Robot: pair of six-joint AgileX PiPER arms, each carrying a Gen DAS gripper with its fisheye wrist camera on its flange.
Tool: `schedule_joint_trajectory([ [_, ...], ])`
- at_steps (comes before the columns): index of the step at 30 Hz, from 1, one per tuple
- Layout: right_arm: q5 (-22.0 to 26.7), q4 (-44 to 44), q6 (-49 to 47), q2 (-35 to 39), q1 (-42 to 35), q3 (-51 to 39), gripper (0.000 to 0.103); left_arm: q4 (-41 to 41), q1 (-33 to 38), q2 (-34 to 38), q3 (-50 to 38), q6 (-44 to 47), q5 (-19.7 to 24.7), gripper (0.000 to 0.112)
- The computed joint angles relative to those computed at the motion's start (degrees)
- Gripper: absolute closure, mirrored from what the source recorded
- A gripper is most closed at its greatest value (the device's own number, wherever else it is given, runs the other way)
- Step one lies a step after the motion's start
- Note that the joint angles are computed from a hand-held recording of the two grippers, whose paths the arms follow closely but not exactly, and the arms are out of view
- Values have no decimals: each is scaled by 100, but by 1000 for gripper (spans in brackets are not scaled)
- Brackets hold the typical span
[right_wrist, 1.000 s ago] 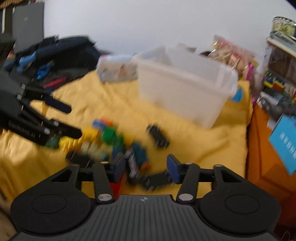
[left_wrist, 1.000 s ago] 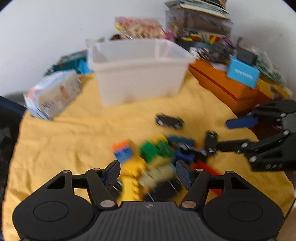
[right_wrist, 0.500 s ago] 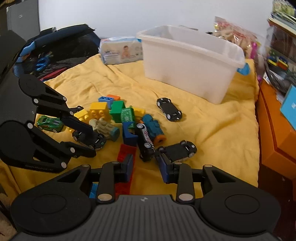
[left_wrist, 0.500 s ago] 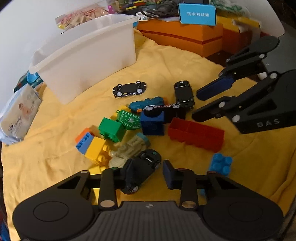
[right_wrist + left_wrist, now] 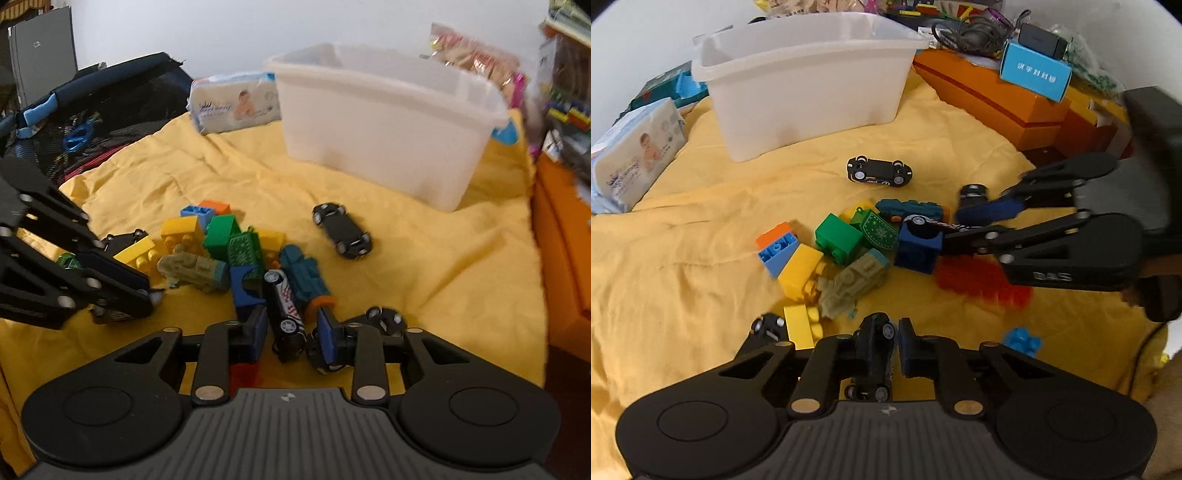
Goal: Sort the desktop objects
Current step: 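Grasp a green-red race car with the left tool while the right tool grasps a white-red race car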
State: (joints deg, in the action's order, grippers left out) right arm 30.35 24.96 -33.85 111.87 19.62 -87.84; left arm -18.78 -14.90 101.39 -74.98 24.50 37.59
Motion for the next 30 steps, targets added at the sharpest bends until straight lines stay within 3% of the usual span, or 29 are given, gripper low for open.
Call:
schedule_joint_trajectory([
  [2,206,45,-141,73,-17,-116,86,-283,39,-98,37,46,78,100],
  [10,-100,-1,-395,-646,-81,652,86,-1059,37,-467,489,-48,246,99],
  [14,-183,-733,-218,-1101,-88,1104,86,-1151,21,-388,616,-150,157,99],
  [19,-522,-2363,725,-1273,132,1608,86,-181,-65,-294,526,-558,13,96],
  [21,-656,-2598,813,-1317,216,1771,86,284,-90,-298,508,-604,-124,96],
  [24,-804,-2008,11,-1452,284,1966,85,768,-46,-341,446,-799,-193,92],
  [27,-792,-1868,-231,-1560,375,2065,82,136,209,-599,503,-404,66,75],
  [30,-662,-1254,-496,-1574,247,2058,76,104,83,-774,669,-821,275,71],
])
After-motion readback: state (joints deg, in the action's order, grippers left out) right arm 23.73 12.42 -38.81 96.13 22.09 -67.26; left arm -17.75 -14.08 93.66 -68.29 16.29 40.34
